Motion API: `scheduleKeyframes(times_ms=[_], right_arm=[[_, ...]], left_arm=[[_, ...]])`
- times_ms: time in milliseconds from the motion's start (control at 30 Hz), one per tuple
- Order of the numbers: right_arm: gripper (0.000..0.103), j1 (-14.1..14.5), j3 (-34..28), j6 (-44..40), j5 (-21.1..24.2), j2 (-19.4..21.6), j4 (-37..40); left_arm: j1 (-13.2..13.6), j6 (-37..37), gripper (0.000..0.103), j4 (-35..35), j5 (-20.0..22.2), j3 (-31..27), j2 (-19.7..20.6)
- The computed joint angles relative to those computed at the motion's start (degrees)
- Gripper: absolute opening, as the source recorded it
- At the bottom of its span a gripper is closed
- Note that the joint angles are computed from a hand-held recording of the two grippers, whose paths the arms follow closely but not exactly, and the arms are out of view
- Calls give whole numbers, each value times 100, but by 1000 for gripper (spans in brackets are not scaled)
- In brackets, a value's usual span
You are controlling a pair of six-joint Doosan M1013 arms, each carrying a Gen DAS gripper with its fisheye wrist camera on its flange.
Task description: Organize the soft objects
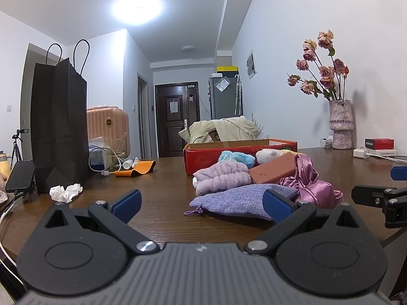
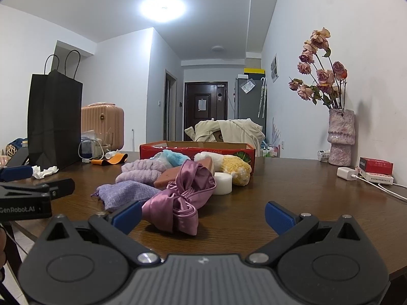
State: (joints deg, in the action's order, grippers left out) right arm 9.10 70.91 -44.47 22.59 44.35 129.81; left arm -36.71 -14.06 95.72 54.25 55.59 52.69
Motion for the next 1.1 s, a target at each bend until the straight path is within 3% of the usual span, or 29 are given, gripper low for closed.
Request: scheduleKeyframes(times_ms=[1100], right_arm=[[103, -10, 9, 31, 19, 2, 31]], left_arm=[[-1, 9, 103, 6, -21, 15, -8]])
